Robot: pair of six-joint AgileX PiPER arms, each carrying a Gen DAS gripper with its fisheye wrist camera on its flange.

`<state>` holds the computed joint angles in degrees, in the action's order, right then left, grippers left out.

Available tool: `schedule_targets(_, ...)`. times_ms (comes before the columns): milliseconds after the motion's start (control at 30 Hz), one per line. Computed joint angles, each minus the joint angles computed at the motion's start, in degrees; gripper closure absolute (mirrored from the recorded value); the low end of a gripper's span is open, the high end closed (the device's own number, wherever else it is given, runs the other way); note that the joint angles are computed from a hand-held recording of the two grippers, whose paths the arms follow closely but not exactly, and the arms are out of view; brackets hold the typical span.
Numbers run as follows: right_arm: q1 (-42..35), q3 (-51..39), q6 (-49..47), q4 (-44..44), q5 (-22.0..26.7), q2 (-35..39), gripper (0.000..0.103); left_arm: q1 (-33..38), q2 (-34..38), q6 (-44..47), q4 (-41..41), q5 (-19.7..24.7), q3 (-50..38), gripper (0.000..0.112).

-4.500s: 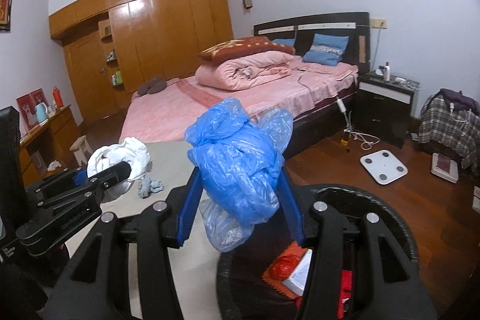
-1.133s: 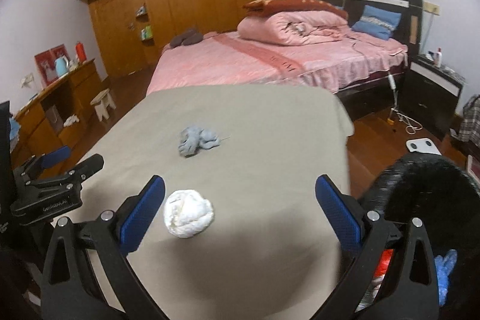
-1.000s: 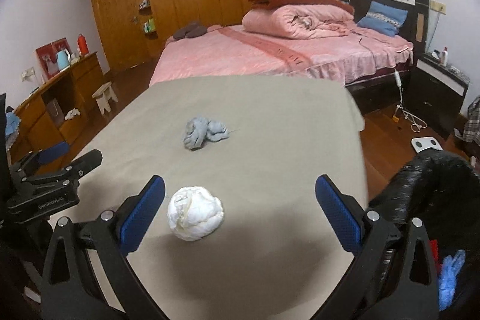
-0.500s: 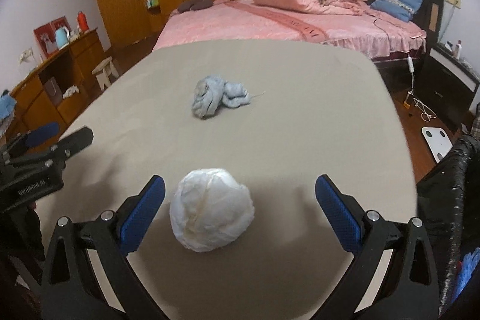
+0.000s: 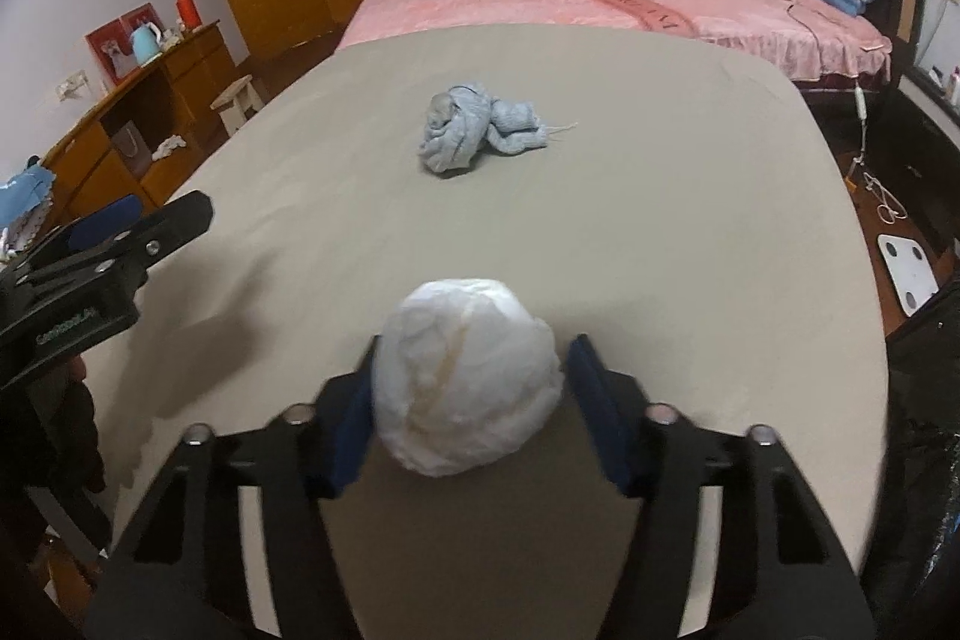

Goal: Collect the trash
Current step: 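Grasp the grey sock with the left tool while the right tool holds the tissue ball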

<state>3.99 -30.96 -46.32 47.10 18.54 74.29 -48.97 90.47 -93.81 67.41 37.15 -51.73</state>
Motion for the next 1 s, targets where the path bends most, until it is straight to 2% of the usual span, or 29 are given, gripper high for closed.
schedule_targets(167, -2.3, -0.1, -4.0, 2.9, 2.3, -0.5, 0.062, -0.7, 0.4, -0.5, 0.4, 0.6, -1.2, 0.019)
schedule_targets(433, -7.7, -2.2, -5.4, 3.4, 4.2, -2.2, 0.062, -0.9, 2.3, 1.4, 0.0, 0.1, -4.5, 0.019)
schedule_targets(667, -12.5, -6.9, -8.2, 4.5, 4.4, 1.0, 0.062, -0.4, 5.9, 4.2, -1.5, -1.6, -9.2, 0.019)
schedule_targets(1000, -16.0, -12.4, -9.2, 6.0, 3.0, 6.9, 0.062, 2.2, 16.0, 14.2, -7.8, -4.9, -22.4, 0.019)
